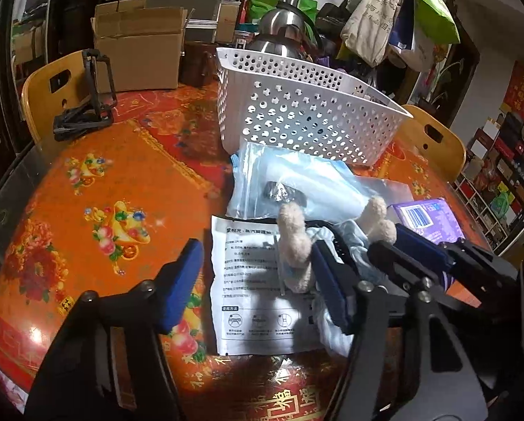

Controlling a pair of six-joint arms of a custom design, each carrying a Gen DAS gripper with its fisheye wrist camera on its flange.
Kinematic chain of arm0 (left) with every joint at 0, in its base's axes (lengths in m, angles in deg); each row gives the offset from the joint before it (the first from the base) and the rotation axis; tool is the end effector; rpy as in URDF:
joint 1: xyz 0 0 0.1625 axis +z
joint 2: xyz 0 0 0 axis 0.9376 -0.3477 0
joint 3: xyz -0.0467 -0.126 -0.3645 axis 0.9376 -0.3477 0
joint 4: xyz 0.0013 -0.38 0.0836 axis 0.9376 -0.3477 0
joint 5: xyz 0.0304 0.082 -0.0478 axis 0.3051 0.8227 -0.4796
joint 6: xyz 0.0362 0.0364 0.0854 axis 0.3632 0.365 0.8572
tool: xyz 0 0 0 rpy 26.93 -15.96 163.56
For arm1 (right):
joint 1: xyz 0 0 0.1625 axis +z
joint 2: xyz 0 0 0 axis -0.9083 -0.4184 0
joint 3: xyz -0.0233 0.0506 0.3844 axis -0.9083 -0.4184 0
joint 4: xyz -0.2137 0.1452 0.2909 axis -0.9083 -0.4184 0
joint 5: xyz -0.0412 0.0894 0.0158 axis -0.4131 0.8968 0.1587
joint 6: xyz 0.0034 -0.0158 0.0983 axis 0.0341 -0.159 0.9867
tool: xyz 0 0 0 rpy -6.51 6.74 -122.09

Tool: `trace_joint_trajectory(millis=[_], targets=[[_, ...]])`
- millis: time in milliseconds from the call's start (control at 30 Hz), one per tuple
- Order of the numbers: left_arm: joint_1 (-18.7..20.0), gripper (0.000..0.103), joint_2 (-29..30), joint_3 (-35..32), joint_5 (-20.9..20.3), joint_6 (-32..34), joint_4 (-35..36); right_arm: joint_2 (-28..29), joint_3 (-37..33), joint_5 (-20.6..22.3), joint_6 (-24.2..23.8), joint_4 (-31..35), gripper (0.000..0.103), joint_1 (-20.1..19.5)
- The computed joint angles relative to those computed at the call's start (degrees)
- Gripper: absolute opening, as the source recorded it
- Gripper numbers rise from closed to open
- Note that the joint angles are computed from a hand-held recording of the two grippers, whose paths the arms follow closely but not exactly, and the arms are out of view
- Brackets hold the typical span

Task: Organize soft objects
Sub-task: 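Grasp the grey gloves with the right gripper while the left gripper grasps the other glove, then carry the gloves into the white basket and open both grippers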

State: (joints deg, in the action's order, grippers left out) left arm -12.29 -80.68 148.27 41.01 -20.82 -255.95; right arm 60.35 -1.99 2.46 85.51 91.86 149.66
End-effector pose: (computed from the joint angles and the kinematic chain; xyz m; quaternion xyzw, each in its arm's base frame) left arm -0.2032 -0.7128 -0.0485 0.0273 0.8588 -0.4188 0.2938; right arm 0.0626 -0.7199 0.1283 0.4354 -0.8363 0.2769 0.1853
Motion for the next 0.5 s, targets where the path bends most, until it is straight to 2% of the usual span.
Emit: trace_joint_trajectory(millis=[33, 100, 267, 500], targets=[[-0.04, 0.052, 0.40, -0.49, -0.08, 0.74, -0.18, 0.34, -0.38, 0.08, -0.01, 0.01, 0.018, -0.10], [-0.19, 0.037, 0.86, -1.24, -0.61, 1.14, 0.35, -0.16, 0.73, -0.07, 0.01, -1.28, 0.016, -0.19], [-0.16, 0.019, 2.32, -3.42, -2.63, 2.05, 1.59, -0.10, 0.35, -0.48, 0.62, -1.07, 0.014, -0.34], [-0.18, 0.014, 3.12, -4.45, -3.24, 2.21, 1.41, 0.33, -0.77, -0.88, 1.22, -0.27, 0.011, -0.51]])
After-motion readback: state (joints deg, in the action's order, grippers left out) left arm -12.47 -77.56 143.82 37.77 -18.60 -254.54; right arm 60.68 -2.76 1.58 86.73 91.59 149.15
